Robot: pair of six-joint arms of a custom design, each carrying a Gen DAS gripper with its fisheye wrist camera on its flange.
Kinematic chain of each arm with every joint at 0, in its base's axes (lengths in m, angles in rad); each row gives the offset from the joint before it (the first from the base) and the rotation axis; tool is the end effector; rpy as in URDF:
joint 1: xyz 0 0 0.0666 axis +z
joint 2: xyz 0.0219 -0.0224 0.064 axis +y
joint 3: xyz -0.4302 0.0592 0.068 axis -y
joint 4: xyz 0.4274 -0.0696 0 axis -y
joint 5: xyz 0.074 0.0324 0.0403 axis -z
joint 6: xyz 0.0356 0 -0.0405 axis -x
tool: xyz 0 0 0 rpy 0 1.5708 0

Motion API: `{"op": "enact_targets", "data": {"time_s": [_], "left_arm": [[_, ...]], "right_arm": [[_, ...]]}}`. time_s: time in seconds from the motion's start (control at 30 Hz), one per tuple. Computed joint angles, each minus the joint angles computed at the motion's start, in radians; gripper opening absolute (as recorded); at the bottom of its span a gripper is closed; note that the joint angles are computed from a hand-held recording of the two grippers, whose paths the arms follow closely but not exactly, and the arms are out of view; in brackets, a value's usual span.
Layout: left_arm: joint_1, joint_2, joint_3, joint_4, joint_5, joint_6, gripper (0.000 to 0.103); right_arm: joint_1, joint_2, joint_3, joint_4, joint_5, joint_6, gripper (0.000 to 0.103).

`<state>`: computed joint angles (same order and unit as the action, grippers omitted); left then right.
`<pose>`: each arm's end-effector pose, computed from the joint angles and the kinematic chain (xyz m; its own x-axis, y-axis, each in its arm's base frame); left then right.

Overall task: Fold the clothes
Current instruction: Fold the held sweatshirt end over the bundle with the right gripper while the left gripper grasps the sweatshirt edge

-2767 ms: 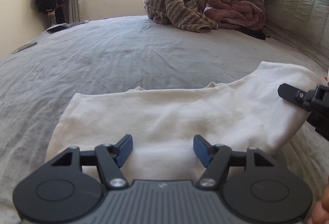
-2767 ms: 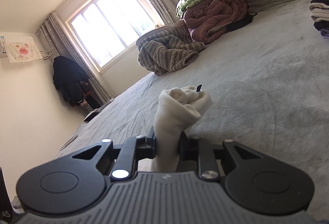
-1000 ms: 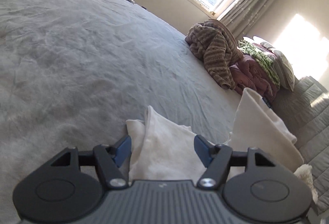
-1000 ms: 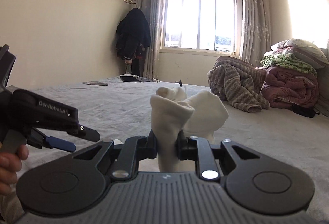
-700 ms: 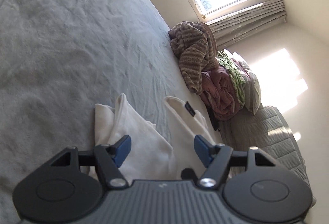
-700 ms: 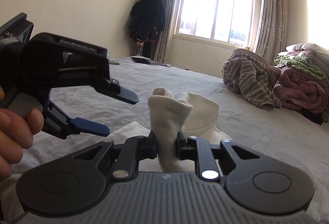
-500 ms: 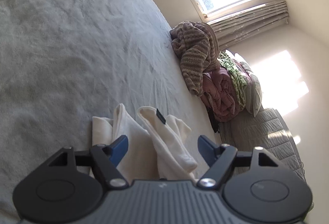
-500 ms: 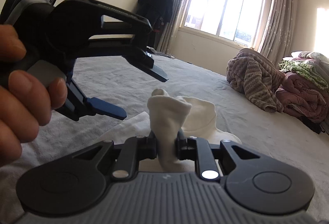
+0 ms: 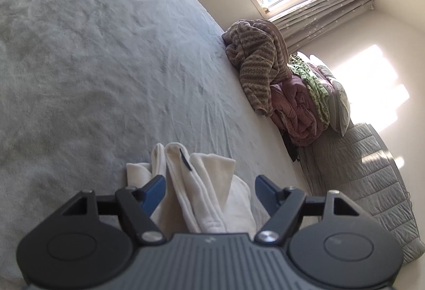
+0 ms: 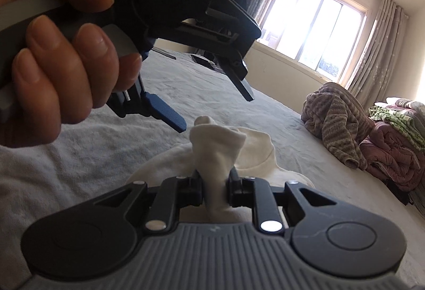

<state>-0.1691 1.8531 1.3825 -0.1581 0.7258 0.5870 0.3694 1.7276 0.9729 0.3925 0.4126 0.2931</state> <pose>0.6557 -0.1363 0.2717 -0.8455 -0.2759 -0.4572 0.2243 0.5935 -0.7730 0.5343 0.1911 0.2141 -0.3218 -0.4084 -0.8542 -0.0774 0.9105 -0.4062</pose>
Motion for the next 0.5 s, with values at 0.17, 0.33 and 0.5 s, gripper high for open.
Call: {"op": "enact_targets", "data": {"time_s": [0.17, 0.33, 0.5], "left_arm": [[-0.002, 0.008, 0.008, -0.03, -0.001, -0.025, 0.076], [-0.004, -0.029, -0.019, -0.016, -0.081, -0.085, 0.058], [0.0, -0.05, -0.025, -0.041, -0.089, -0.141, 0.058]], "right_arm": [[0.002, -0.008, -0.002, -0.03, -0.019, -0.025, 0.028], [0.003, -0.012, -0.002, -0.024, -0.018, -0.036, 0.03], [0.015, -0.011, -0.002, -0.018, -0.041, -0.033, 0.039]]}}
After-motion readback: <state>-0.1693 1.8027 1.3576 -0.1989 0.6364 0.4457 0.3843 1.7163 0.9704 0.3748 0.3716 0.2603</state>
